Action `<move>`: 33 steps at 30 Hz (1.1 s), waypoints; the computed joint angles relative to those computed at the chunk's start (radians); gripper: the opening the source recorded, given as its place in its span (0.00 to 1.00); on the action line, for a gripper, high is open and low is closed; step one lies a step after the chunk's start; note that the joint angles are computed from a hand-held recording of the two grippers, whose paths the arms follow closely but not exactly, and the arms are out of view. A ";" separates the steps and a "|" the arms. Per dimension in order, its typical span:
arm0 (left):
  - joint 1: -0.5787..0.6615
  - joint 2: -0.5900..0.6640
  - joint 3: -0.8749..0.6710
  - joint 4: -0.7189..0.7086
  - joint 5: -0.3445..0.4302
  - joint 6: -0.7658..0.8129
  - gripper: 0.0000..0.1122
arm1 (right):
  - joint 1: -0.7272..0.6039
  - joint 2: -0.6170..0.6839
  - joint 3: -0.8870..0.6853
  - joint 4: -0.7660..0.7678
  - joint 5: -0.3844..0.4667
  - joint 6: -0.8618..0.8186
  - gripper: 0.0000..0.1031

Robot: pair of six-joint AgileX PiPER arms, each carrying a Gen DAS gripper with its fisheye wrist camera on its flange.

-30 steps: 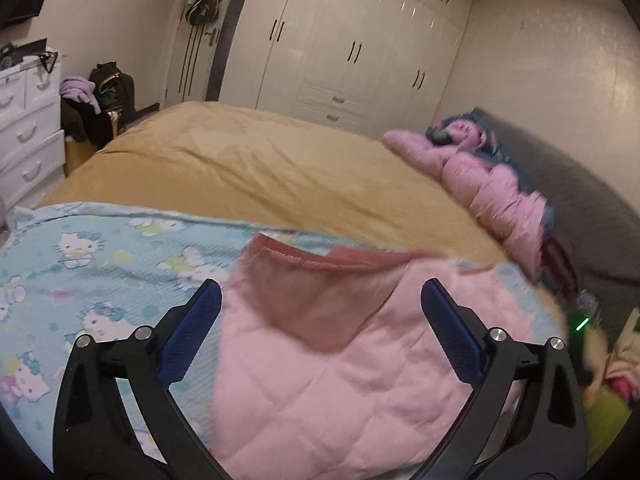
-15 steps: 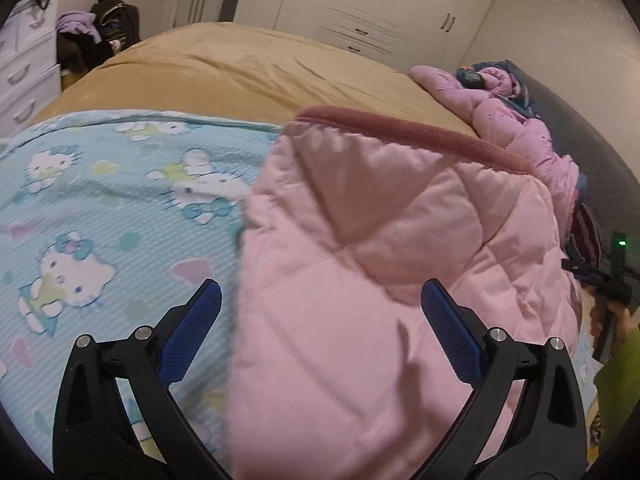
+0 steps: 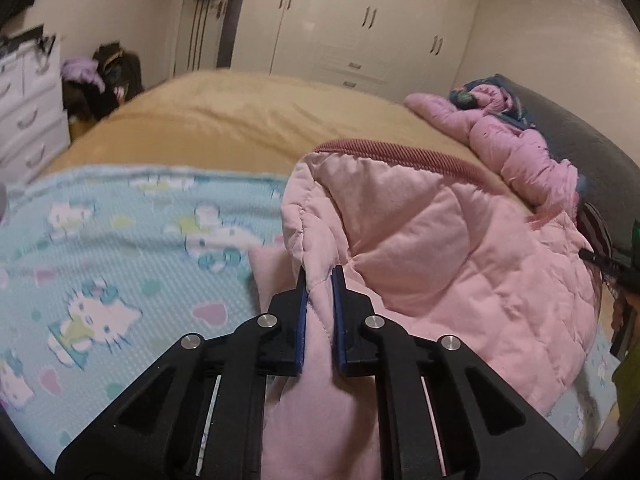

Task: Fold large clothes
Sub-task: 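Grasp the folded jacket edge with the left gripper while the right gripper grasps it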

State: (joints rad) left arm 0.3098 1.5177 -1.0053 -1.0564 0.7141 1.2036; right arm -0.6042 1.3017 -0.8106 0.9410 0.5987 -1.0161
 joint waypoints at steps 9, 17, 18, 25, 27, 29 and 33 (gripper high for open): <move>-0.010 0.134 -0.069 0.078 0.056 -0.133 0.24 | 0.041 0.072 -0.035 -0.044 -0.034 0.100 0.15; 0.062 0.048 -0.161 -0.028 0.170 -0.147 0.04 | -0.111 0.044 -0.115 0.144 0.170 0.049 0.14; 0.050 0.042 -0.183 -0.018 0.158 -0.164 0.04 | -0.122 0.058 -0.142 0.164 0.192 0.069 0.14; -0.072 0.115 -0.306 0.105 -0.008 -0.319 0.04 | -0.021 0.201 -0.286 0.135 0.065 0.216 0.13; -0.094 0.167 -0.336 0.162 -0.030 -0.376 0.04 | 0.017 0.255 -0.318 0.088 0.025 0.262 0.13; -0.119 0.205 -0.338 0.214 -0.069 -0.416 0.04 | 0.047 0.291 -0.326 0.058 -0.016 0.284 0.13; -0.133 0.250 -0.305 0.258 -0.138 -0.423 0.04 | 0.102 0.345 -0.318 -0.055 -0.112 0.345 0.13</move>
State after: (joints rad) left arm 0.1773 1.7676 -1.3098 -0.7980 0.5765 0.7810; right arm -0.5023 1.6464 -1.1281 0.8861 0.4863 -0.6715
